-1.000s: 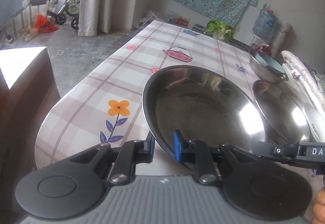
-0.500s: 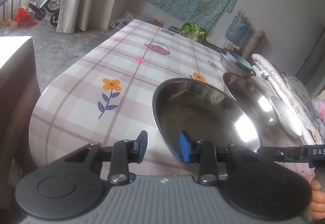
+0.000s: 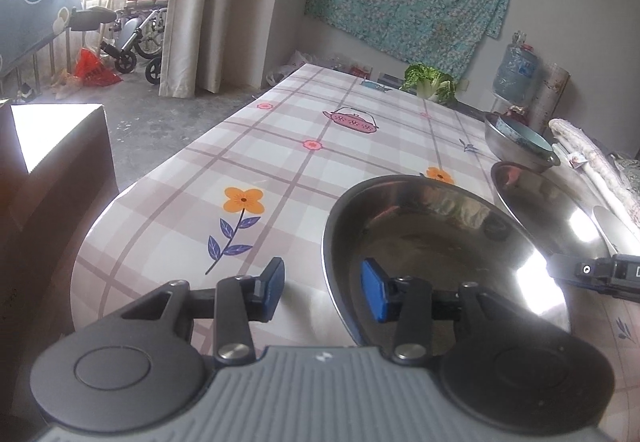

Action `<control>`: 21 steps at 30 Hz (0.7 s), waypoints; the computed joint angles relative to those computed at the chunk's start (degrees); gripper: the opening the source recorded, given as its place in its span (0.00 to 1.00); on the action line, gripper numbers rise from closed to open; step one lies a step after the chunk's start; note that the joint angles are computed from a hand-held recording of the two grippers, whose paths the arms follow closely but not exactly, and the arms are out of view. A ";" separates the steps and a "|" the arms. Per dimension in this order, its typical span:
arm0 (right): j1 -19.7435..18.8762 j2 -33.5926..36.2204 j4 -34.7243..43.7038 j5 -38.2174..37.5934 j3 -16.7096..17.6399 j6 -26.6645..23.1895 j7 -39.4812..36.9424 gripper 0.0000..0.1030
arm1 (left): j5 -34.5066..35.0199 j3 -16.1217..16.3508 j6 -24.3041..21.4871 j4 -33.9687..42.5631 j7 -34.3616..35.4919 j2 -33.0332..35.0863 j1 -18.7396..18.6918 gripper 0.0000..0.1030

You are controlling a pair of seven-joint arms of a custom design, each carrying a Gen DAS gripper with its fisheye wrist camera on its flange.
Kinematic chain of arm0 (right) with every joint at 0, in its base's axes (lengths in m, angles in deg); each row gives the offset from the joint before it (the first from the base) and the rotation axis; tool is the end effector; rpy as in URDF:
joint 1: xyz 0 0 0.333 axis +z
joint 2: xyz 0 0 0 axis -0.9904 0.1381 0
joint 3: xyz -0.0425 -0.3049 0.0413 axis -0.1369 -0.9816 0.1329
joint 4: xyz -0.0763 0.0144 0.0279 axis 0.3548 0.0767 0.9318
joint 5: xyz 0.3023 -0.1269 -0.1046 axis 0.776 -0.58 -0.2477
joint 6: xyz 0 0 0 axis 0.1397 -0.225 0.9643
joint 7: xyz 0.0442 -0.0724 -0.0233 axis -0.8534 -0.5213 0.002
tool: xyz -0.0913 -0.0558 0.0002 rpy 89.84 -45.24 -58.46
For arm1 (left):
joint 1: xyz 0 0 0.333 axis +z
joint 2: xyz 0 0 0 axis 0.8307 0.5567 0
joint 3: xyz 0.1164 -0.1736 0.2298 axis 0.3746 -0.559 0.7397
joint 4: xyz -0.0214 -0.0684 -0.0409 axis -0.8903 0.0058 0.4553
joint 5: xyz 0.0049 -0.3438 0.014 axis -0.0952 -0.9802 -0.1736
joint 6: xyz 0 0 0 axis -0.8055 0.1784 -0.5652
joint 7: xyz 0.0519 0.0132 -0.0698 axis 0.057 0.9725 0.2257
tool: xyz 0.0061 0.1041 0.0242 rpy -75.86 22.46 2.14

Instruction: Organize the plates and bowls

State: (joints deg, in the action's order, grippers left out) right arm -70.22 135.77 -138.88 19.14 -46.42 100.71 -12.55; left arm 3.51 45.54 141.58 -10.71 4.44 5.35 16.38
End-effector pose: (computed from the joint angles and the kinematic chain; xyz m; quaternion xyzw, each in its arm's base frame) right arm 0.6793 0.3002 0.2973 -0.7474 0.4947 -0.0422 0.4415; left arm 0.5703 -0.4315 0.2705 -0.7878 0.4410 -0.2951 0.3129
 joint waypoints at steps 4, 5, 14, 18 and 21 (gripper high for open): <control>0.95 0.81 0.22 -0.64 0.12 1.78 -0.17 0.16 | -0.13 -0.26 1.83 0.51 0.84 0.24 0.57 0.17; 0.67 0.73 -0.27 -0.76 0.76 2.33 -0.98 0.14 | -0.66 -0.41 1.40 0.79 1.71 0.35 0.50 0.17; -4.64 -3.62 -10.21 0.50 6.94 8.15 -7.18 0.10 | 0.33 -0.67 5.52 -3.51 0.82 -2.36 0.53 0.17; -5.79 -4.22 -12.28 0.07 8.09 9.46 -7.25 0.10 | 1.22 -0.74 7.45 -4.79 0.50 -3.14 0.80 0.15; -4.50 -3.60 -10.36 -0.73 6.14 7.98 -4.31 0.12 | 2.54 -0.58 10.21 -6.52 -1.43 -4.14 1.23 0.15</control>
State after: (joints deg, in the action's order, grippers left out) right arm -74.72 132.17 -149.24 18.41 -40.29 108.69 -16.86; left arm 6.05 44.96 151.79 -17.24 3.02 1.22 17.62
